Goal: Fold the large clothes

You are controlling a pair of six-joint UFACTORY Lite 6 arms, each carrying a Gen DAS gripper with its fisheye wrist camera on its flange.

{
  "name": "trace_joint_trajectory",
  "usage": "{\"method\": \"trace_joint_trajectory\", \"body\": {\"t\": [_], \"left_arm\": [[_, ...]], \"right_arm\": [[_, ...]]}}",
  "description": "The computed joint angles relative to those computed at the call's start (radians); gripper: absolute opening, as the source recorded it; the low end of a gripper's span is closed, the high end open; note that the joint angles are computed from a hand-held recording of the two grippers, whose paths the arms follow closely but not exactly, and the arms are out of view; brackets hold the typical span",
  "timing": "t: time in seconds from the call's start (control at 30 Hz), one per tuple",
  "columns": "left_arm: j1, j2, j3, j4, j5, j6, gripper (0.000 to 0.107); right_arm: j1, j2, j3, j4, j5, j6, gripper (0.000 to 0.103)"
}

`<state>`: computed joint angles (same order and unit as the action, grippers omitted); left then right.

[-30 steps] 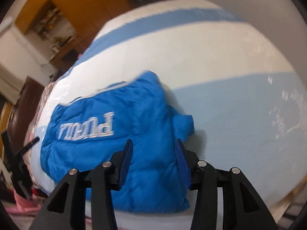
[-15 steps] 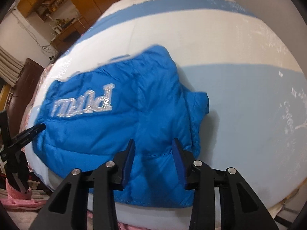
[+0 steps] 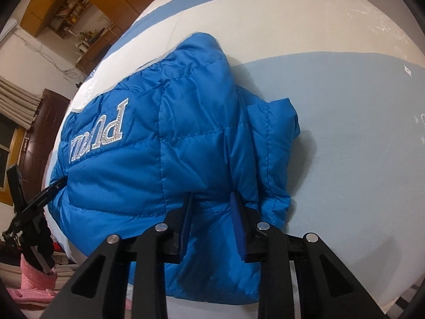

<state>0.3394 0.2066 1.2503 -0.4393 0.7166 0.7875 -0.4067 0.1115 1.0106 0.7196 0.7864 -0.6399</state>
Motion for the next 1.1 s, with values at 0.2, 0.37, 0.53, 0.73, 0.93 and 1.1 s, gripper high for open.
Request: {"method": "trace_joint_trajectory", "body": {"t": [0.2, 0.37, 0.53, 0.73, 0.93, 1.1], "left_arm": [[-0.001, 0.012, 0.058, 0.018, 0.060, -0.087, 0.041], [0.100, -0.074, 0.083, 0.005, 0.124, -0.058, 0.051], [0.268, -0.063, 0.158, -0.009, 0.229, -0.004, 0.067], [0.401, 0.064, 0.224, -0.097, 0.354, 0.012, 0.067], [0.386, 0.151, 0.236, -0.161, 0.382, 0.026, 0.070], [0.355, 0.297, 0.355, -0.187, 0.425, 0.027, 0.074]], "right_arm": [[0.011, 0.000, 0.046, -0.083, 0.036, 0.062, 0.028], [0.008, -0.036, 0.083, -0.121, 0.093, 0.125, 0.029], [-0.042, -0.099, 0.119, -0.119, 0.160, 0.115, 0.034], [-0.030, -0.123, 0.122, -0.156, 0.187, 0.122, 0.034], [0.043, -0.111, 0.097, -0.214, 0.146, 0.186, 0.034], [0.074, -0.097, 0.079, -0.233, 0.114, 0.229, 0.034]]}}
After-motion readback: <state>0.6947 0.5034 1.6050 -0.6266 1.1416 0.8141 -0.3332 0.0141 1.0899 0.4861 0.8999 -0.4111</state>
